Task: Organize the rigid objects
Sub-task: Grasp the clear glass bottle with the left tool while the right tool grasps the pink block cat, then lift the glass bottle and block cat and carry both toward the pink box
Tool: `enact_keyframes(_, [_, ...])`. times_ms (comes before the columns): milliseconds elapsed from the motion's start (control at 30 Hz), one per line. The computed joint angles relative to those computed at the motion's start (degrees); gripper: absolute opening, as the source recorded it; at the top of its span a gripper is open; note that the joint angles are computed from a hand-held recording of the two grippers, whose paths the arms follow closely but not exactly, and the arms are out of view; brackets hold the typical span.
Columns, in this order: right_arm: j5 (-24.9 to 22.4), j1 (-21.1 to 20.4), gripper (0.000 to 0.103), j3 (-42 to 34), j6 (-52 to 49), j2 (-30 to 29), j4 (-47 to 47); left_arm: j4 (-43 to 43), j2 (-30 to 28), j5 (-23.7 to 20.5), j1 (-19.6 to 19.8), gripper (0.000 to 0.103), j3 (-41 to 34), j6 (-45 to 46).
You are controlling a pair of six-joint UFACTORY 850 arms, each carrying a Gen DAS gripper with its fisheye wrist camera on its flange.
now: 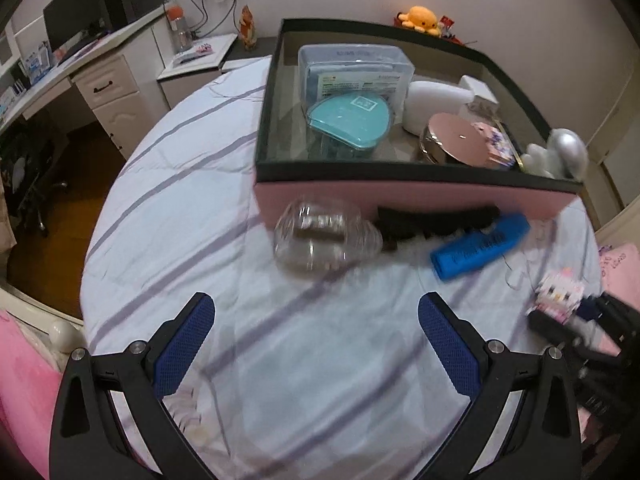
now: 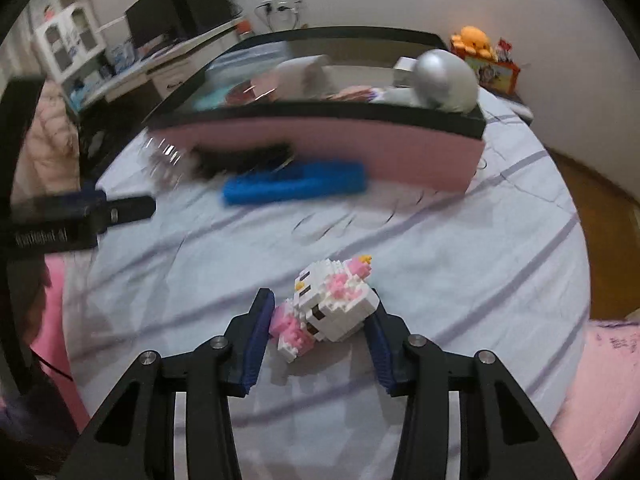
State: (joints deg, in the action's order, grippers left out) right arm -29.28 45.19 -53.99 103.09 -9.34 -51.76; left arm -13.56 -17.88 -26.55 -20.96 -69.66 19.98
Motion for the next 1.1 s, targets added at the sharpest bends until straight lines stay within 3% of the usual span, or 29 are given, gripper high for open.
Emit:
enact_keyframes(133, [1.95, -3.37, 0.046, 0.15, -3.64, 0.19, 1.05, 5.81, -3.63, -1.12, -0.93, 0.103, -3.76, -7.07])
enact_keyframes(267, [4.73, -4.98, 0.046, 0.28, -5.55, -0.08, 0.89, 3.61, -6.48, -3.01, -0.26, 0.103, -6.47, -7.79])
enact_keyframes(400, [5.67, -5.42, 0.046, 0.42, -5.36, -0.13, 0.11, -2.27, -6.54, -1.81, 0.24, 0.099, -6.25, -2.19])
enact_keyframes(500, [5.98, -5.45, 0.046, 0.85, -4.36, 0.19, -0.74, -7.74, -6.29, -1.86, 0.54, 0.083, -5.88, 5.10])
enact_keyframes(533, [6.08, -5.38, 0.046, 1.06, -3.65, 0.33, -1.27, -9.02, -5.94, -1.96, 0.50, 0.067, -5.55, 7.20])
enact_keyframes(567, [6.25, -5.47, 0.046, 1.17, -3.22, 0.37, -1.67, -9.12, -5.55, -1.89, 0.20, 0.064, -5.25, 8.24])
enact_keyframes(1100, [5.60, -5.02, 0.046, 0.96, -0.82, 0.51, -1.92, -14.53, -2.90, -4.39, 1.66, 0.063, -3.30, 13.01])
